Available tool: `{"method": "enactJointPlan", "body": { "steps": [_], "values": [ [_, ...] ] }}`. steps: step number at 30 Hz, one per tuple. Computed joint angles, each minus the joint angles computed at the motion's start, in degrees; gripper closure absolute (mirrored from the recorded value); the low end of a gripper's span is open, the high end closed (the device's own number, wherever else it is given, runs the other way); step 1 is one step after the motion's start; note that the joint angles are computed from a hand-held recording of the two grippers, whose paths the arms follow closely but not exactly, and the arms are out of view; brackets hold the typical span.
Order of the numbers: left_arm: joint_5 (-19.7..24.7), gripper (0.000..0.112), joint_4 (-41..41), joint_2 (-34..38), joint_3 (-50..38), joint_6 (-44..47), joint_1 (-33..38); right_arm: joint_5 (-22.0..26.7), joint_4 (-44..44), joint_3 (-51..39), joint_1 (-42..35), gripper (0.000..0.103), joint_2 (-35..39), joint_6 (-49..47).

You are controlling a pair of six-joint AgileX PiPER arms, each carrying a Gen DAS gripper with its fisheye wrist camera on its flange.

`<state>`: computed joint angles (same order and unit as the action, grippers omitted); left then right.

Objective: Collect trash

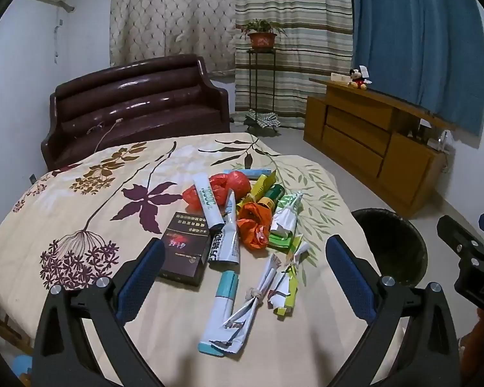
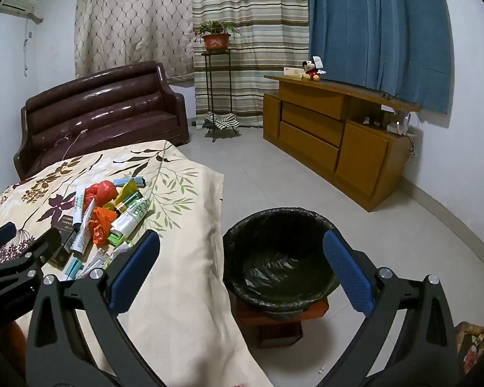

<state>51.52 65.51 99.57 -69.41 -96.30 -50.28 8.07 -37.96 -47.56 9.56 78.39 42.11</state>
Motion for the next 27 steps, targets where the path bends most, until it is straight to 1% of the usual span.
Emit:
{"method": "enactJointPlan", "body": {
  "steps": [1,8,9,10,18,19,27],
  "values": [
    [-0.54,0.015,-1.21,-0.04,-0.28,0.88,0.44,-0.04,-0.62,0.04,0.04,0.004,-0.01,0.58],
    [-0.31,0.015,0.12,-0.04,-0.12,-0.17,0.71,-0.13,-2.47,0.14,0.26,0.004,0.00,2.52],
    [-0.78,0.015,-0.16,0.18,-0.14,0.62,0.81,-0.20,-2.42,0.17,0.23,0.004,-0.03,2.53],
    [0.08,0.015,-0.41,0.03,-0.45,0.57,0.13,-0.20,-2.11,0.16,0.21,0.004,-0.05,2.19],
    [-0.30,0.015,-0.89,0.31,-0.41,1.07,0.80,-0.15,-2.29,0.16,0.20,0.004,-0.09,2.36],
    [0.32,0.015,-1.02,0.04,-0.54,1.15,0.29,-0.15,-2.29,0.16,0.20,0.004,-0.09,2.36],
    [0.41,0.015,-1.10,0.22,-0.44,0.87,0.25,-0.22,-2.91,0.24,0.20,0.004,-0.08,2.97]
  ]
}}
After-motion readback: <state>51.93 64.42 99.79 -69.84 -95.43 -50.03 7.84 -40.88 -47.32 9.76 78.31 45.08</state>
